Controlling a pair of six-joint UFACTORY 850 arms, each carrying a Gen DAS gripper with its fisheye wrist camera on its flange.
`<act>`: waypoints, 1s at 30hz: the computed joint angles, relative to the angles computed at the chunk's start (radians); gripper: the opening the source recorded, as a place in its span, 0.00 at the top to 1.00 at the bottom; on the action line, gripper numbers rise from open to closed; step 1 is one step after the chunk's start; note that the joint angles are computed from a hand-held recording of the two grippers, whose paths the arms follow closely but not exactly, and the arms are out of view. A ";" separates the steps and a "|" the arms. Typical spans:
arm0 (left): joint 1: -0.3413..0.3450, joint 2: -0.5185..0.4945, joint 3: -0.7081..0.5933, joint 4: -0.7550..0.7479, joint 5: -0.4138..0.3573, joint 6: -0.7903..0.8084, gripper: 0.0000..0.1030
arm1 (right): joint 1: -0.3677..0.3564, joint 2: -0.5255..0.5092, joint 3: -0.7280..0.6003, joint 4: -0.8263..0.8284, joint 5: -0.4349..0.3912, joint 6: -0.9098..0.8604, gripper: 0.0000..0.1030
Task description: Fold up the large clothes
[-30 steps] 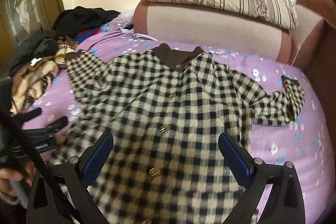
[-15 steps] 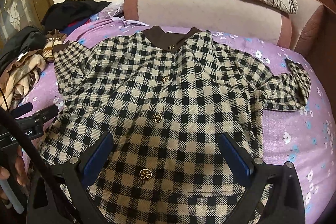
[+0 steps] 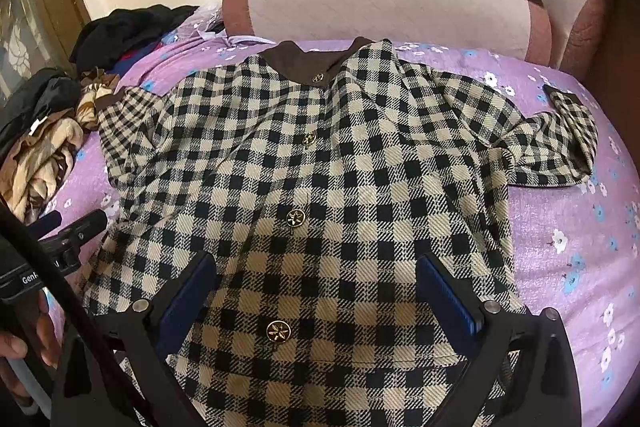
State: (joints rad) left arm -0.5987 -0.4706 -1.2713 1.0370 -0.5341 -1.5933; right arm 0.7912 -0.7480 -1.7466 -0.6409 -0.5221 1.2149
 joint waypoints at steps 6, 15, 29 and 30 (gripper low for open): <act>0.002 -0.003 -0.004 -0.016 0.002 0.009 0.00 | 0.002 -0.011 -0.012 0.014 -0.011 -0.018 0.01; 0.001 -0.005 -0.008 -0.017 0.000 0.017 0.00 | 0.010 -0.003 -0.002 -0.043 0.000 0.014 0.01; 0.030 0.003 -0.005 -0.081 0.043 0.062 0.00 | -0.002 -0.039 -0.041 0.049 -0.008 -0.060 0.01; 0.035 0.006 -0.003 -0.089 0.052 0.062 0.00 | -0.001 -0.040 -0.043 0.039 -0.010 -0.056 0.01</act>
State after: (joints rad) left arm -0.5635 -0.4643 -1.2747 0.9477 -0.4824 -1.5315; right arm 0.7907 -0.7879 -1.7898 -0.6020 -0.5320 1.1586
